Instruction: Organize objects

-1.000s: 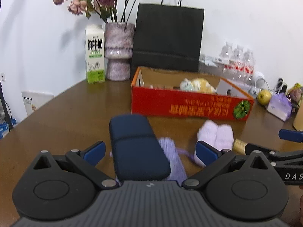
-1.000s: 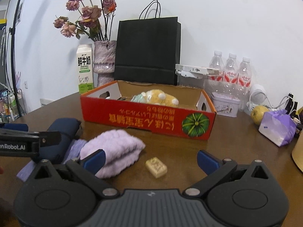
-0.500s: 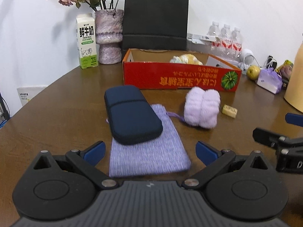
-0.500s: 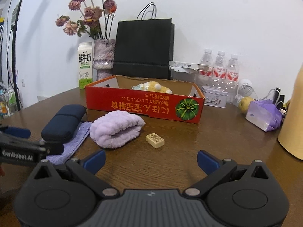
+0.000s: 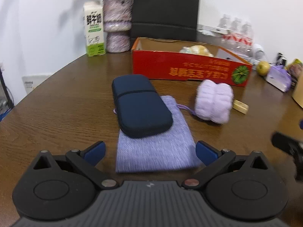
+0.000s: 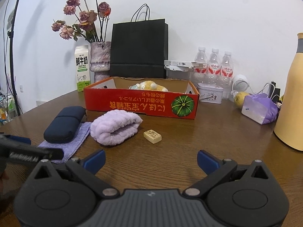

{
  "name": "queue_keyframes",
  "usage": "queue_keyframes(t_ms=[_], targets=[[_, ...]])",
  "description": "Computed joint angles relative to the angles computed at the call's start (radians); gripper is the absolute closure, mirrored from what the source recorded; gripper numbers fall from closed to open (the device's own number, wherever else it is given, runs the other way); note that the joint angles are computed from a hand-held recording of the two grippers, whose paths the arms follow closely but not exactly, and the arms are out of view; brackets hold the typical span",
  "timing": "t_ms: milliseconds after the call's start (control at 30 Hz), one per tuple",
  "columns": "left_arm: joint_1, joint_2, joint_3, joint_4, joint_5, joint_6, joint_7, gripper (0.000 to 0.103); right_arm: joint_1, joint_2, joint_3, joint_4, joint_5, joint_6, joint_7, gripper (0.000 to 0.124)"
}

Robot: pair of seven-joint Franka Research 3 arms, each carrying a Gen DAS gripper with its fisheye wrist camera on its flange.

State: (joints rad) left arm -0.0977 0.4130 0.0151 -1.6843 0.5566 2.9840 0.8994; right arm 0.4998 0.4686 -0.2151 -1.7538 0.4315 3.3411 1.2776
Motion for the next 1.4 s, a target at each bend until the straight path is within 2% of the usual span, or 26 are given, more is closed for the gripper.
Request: queue_keyframes(t_ms=[67, 133, 300, 400, 467, 500, 533, 600, 700, 833, 900, 967, 1000, 1100, 1133, 1200, 1233, 1333, 1400], targets=[[0.020, 0.034, -0.033, 0.054, -0.067, -0.060, 0.040, 0.000, 0.000, 0.000, 0.000, 0.000, 0.000, 0.000, -0.001, 0.021], [-0.016, 0.053, 0.004, 0.088, -0.017, -0.095, 0.004, 0.000, -0.002, 0.000, 0.002, 0.001, -0.001, -0.002, -0.002, 0.021], [-0.022, 0.052, 0.008, 0.082, 0.009, -0.084, -0.021, 0.003, 0.005, 0.001, -0.004, 0.000, 0.001, -0.001, -0.001, 0.021], [-0.034, 0.030, 0.028, 0.045, 0.049, -0.039, -0.051, 0.030, 0.005, 0.001, -0.004, 0.001, 0.002, -0.002, 0.000, 0.021], [-0.057, 0.012, 0.058, 0.017, 0.092, -0.010, -0.098, 0.061, 0.004, 0.003, -0.003, 0.002, 0.003, -0.002, 0.002, 0.021], [-0.061, 0.002, 0.066, 0.001, 0.107, 0.006, -0.117, 0.072, 0.002, 0.004, -0.002, 0.003, 0.002, -0.002, 0.002, 0.021], [-0.053, -0.007, 0.061, -0.014, 0.109, 0.018, -0.122, 0.090, 0.003, 0.004, -0.003, 0.003, 0.003, -0.002, 0.003, 0.021], [0.002, -0.020, 0.004, -0.041, 0.060, 0.045, -0.069, 0.093, 0.001, 0.005, -0.001, 0.004, 0.002, -0.002, 0.003, 0.021], [-0.003, -0.041, 0.018, -0.073, 0.059, 0.072, -0.066, 0.096, 0.000, 0.005, 0.000, 0.004, 0.001, -0.002, 0.004, 0.021], [-0.069, -0.079, 0.126, -0.128, 0.141, 0.169, -0.150, 0.098, 0.001, 0.004, 0.000, 0.002, 0.001, 0.001, 0.004, 0.021], [-0.155, -0.096, 0.248, -0.146, 0.221, 0.231, -0.238, 0.099, 0.000, 0.004, 0.001, 0.003, 0.001, 0.000, 0.003, 0.021], [-0.215, -0.108, 0.334, -0.158, 0.253, 0.287, -0.285, 0.099, -0.001, 0.004, 0.002, 0.003, 0.001, 0.000, 0.002, 0.021], [-0.262, -0.113, 0.395, -0.164, 0.255, 0.316, -0.299, 0.099, 0.000, 0.004, 0.001, 0.003, 0.002, 0.000, 0.002, 0.021], [-0.439, -0.114, 0.608, -0.187, 0.206, 0.406, -0.294, 0.099, 0.001, 0.004, 0.000, 0.003, 0.002, -0.001, 0.002, 0.021], [-0.469, -0.115, 0.641, -0.193, 0.184, 0.428, -0.276, 0.099, 0.004, 0.004, -0.003, 0.003, 0.003, -0.002, 0.002, 0.021], [-0.568, -0.111, 0.747, -0.211, 0.105, 0.487, -0.215, 0.102, 0.004, 0.004, -0.003, 0.002, 0.002, -0.001, 0.002, 0.021], [-0.600, -0.112, 0.779, -0.218, 0.070, 0.516, -0.182, 0.102, 0.004, 0.003, -0.003, 0.002, 0.001, -0.001, 0.001, 0.021], [-0.616, -0.122, 0.780, -0.210, 0.026, 0.560, -0.109, 0.102, 0.009, 0.004, -0.009, 0.002, 0.001, -0.002, -0.001, 0.021], [-0.617, -0.128, 0.768, -0.204, 0.005, 0.548, -0.069, 0.102, 0.020, 0.005, -0.021, 0.002, 0.005, -0.005, 0.001, 0.021]])
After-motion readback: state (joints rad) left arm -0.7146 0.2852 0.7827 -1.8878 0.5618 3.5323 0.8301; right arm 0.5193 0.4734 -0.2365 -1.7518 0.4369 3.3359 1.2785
